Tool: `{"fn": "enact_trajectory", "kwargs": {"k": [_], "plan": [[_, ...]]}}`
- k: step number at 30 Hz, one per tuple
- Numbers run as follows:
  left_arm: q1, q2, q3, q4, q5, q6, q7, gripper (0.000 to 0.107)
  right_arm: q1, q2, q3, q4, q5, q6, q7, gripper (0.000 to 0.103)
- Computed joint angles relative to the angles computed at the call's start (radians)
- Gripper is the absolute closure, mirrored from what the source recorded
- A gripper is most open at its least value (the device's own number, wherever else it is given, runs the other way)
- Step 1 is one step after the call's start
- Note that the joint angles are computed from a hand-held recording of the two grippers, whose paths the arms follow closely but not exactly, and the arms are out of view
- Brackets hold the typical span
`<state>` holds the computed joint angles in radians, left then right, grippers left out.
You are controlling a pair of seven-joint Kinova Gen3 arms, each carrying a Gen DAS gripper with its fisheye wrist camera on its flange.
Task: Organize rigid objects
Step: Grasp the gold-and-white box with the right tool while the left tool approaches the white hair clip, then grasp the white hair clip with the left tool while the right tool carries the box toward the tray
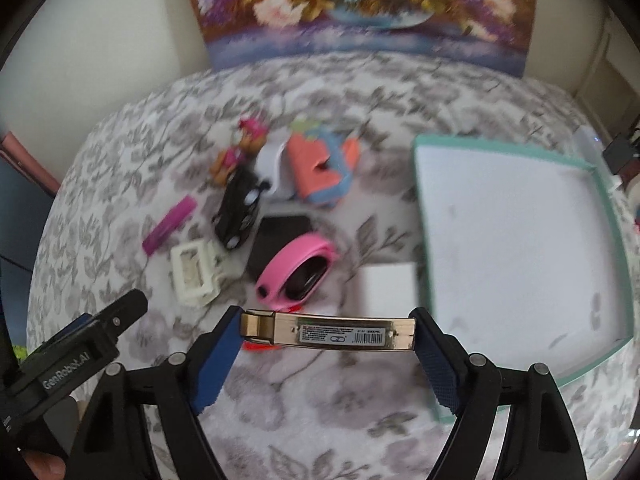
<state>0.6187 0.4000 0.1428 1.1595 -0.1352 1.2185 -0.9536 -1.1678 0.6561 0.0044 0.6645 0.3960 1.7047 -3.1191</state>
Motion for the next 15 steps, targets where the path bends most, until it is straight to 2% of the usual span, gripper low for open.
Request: {"fn": "enact_trajectory", "kwargs": {"k": [6,10,15], "plan": [[0.042,0.062,0.005,-0.092,-0.014,0.029,-0.025,0.008,0.004,-0.062,0.002,0.101,0.023,0.005,-0.075,0.018],[0.078,0.115,-0.006,-0.167,-0.029,0.062,-0.046,0.018,0.02,-0.116,-0.021,0.198,0.033,-0.039,-0.143,0.018],[0.115,0.193,-0.028,-0.276,-0.038,0.125,-0.052,0.035,0.033,-0.146,-0.05,0.248,0.053,-0.061,-0.184,0.018]]}}
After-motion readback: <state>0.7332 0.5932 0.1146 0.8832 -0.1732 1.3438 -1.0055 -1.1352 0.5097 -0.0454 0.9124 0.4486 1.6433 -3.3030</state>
